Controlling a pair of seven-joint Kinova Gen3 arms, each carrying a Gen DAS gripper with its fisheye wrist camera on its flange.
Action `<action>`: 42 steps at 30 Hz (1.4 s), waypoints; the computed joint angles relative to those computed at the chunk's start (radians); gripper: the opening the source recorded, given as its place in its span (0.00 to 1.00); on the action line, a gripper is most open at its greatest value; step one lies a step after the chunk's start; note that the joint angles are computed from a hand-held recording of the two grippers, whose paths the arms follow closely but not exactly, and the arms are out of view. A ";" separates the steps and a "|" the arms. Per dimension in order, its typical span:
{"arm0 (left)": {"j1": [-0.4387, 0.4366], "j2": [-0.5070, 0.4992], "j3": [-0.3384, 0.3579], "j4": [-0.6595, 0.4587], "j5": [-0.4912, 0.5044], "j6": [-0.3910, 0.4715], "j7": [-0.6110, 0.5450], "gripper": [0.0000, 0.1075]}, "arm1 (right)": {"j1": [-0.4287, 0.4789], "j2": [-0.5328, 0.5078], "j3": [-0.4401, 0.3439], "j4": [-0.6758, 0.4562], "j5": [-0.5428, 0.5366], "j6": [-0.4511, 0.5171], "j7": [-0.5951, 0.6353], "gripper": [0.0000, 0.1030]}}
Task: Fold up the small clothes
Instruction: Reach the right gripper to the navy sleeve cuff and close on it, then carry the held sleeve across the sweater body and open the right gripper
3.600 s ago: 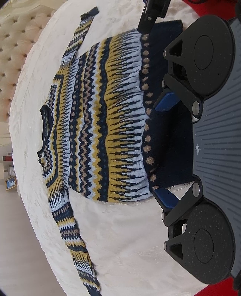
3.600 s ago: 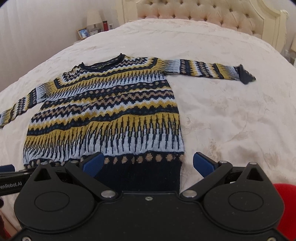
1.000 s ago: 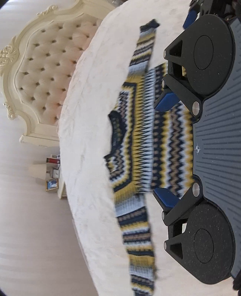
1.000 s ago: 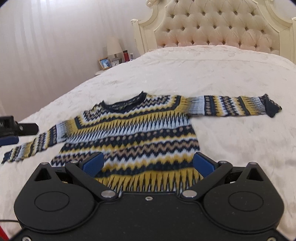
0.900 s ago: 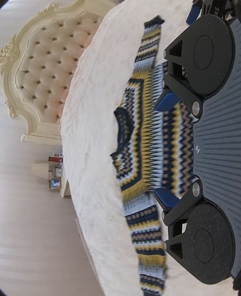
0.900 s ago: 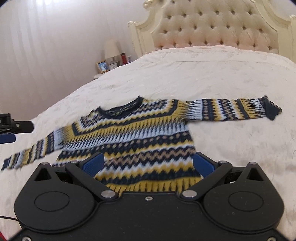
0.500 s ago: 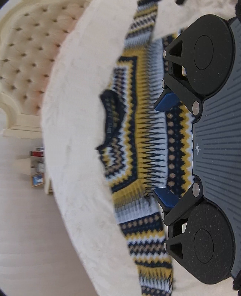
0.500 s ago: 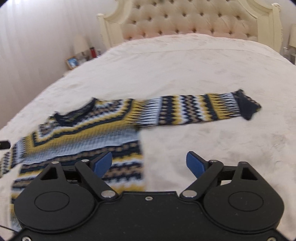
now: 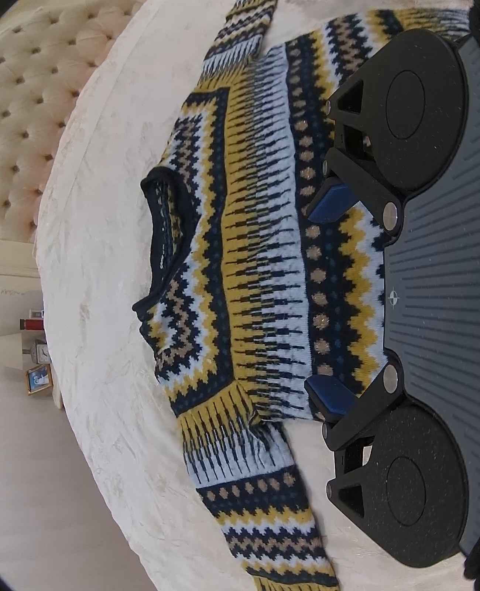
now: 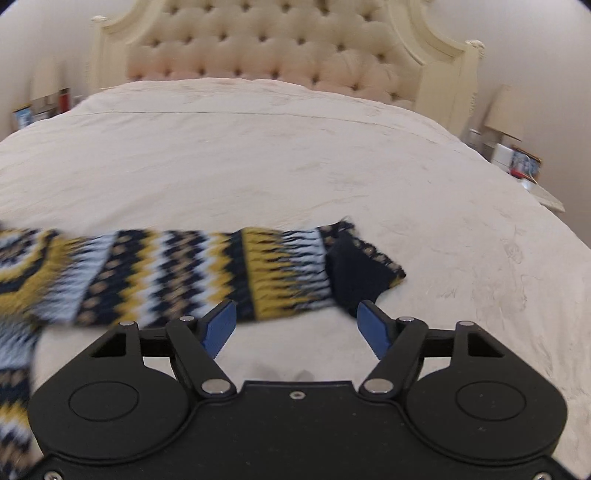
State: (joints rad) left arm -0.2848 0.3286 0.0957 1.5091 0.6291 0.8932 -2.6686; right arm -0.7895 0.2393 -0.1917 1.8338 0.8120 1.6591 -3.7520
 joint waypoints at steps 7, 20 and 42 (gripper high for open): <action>0.020 0.013 0.002 -0.004 -0.030 -0.031 0.014 0.84 | 0.089 0.041 0.053 -0.017 -0.016 -0.018 0.116 0.65; 0.017 0.024 0.016 -0.016 -0.049 -0.028 0.024 0.84 | 0.169 -0.172 -0.001 0.022 -0.059 -0.138 0.147 0.08; -0.067 0.098 0.001 -0.224 -0.031 0.118 0.140 0.84 | 0.116 0.007 0.005 -0.632 -0.030 -0.504 0.714 0.08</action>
